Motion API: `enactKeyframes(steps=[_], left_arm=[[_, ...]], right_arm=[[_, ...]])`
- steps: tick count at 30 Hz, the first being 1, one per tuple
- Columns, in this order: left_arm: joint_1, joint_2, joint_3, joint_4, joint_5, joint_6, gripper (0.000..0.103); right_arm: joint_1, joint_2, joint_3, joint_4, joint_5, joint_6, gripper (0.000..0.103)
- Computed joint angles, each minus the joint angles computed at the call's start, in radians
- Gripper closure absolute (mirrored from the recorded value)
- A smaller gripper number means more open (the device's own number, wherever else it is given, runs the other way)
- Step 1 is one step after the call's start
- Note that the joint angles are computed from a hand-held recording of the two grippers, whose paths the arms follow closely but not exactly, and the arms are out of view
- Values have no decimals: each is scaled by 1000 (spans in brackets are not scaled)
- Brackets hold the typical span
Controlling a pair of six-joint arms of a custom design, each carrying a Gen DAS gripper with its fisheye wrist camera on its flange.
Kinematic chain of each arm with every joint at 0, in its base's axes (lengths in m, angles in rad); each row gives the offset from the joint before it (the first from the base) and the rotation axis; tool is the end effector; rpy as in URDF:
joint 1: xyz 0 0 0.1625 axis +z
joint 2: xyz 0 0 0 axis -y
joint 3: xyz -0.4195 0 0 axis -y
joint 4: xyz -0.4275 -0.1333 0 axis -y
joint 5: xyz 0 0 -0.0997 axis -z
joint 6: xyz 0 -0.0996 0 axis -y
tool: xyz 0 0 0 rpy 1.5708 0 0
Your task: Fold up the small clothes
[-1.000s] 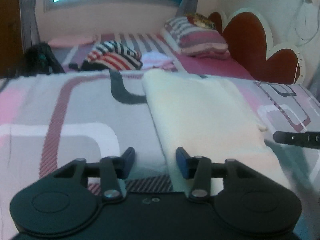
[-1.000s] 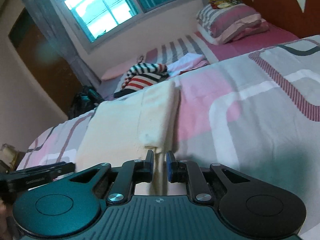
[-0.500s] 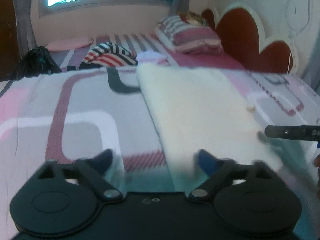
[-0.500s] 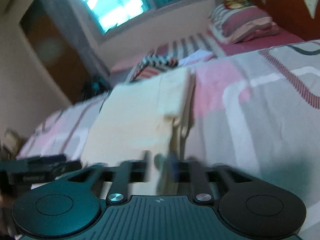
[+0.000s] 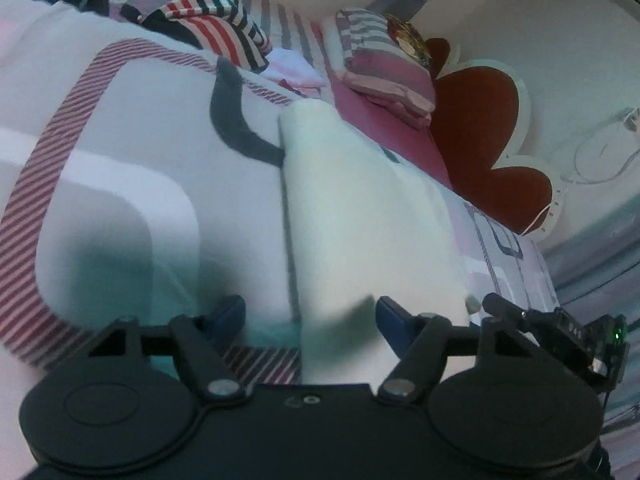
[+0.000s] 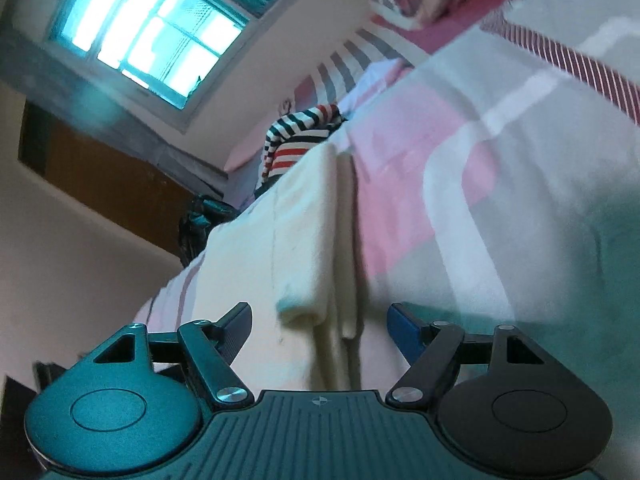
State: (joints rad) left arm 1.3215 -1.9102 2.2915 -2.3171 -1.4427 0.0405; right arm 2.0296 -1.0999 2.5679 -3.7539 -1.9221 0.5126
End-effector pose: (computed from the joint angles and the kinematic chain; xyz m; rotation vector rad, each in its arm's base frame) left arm 0.0464 -0.4096 0.3423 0.3981 2.9738 -0.5707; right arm 0.2530 -0.2886 0.1059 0.2673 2.8621 -1.1853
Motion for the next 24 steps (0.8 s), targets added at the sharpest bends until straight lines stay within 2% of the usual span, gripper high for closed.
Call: enactKeyframes(steps=[4,9,12,13,16,20,24], left_arm=[[-29,32,-5,-3,34,25,28],[-63,64,3,-32,62,40,29],[-83,82,8,-52,77,42,33],[-94,79,16,-57,89,45,34],[-138,76,38,-75,142,48,40],[-167,58,61,-101,168,53,58],[-218,29,89,-116,228,89,66]], right_arm=[[-44,-32,1,52,78,-30,28],[-24,-22,-37,141,97,-84,28],[24,7,-78,187,22,-127,30],[40,15,-89,199,-6,-133,39],[81,45,-117,236,-87,-146,58],[132,78,-144,264,-159,-156,65],[204,145,-207,296,-276,-212,69]])
